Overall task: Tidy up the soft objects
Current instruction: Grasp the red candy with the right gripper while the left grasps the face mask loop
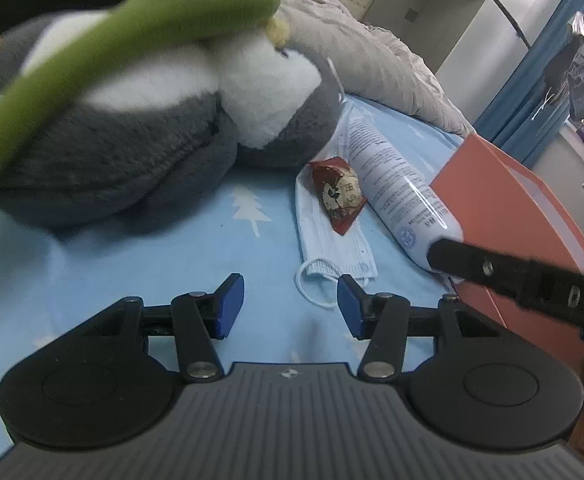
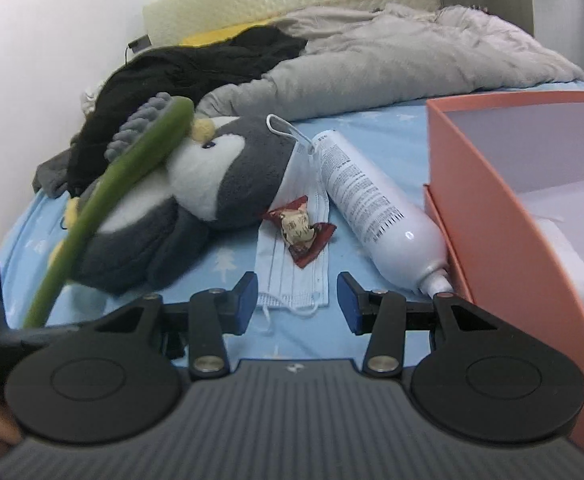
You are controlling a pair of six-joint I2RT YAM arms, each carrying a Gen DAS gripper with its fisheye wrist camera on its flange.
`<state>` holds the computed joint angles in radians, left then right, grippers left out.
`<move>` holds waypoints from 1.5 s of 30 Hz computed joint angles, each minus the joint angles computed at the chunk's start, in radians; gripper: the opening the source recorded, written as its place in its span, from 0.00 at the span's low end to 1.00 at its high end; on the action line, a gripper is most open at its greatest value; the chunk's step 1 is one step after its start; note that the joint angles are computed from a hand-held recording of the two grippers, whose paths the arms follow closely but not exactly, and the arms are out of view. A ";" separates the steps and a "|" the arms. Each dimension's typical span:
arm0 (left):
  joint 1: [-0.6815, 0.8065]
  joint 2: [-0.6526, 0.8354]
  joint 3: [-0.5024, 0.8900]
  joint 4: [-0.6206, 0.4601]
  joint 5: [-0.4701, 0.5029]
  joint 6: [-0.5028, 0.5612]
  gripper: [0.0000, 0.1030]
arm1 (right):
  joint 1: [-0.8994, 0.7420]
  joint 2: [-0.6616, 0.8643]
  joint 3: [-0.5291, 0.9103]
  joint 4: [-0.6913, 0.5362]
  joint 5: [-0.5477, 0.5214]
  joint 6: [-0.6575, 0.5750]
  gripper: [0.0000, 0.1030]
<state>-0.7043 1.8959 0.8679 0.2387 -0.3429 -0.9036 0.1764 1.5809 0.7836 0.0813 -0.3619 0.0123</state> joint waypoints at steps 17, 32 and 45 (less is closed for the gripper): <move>0.072 0.168 0.098 0.160 0.148 0.038 0.19 | 0.101 0.340 0.365 -0.104 0.096 -0.153 0.45; 0.023 0.154 0.158 0.050 0.073 0.063 0.03 | 0.119 0.379 0.401 -0.108 0.139 -0.218 0.32; -0.114 -0.056 0.041 -0.087 -0.047 -0.071 0.03 | 0.050 0.080 0.162 -0.155 0.087 -0.191 0.32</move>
<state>-0.8187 1.8400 0.9092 0.1521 -0.3902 -0.9743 0.2268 1.6607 0.9454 -0.0732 -0.2750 -0.1791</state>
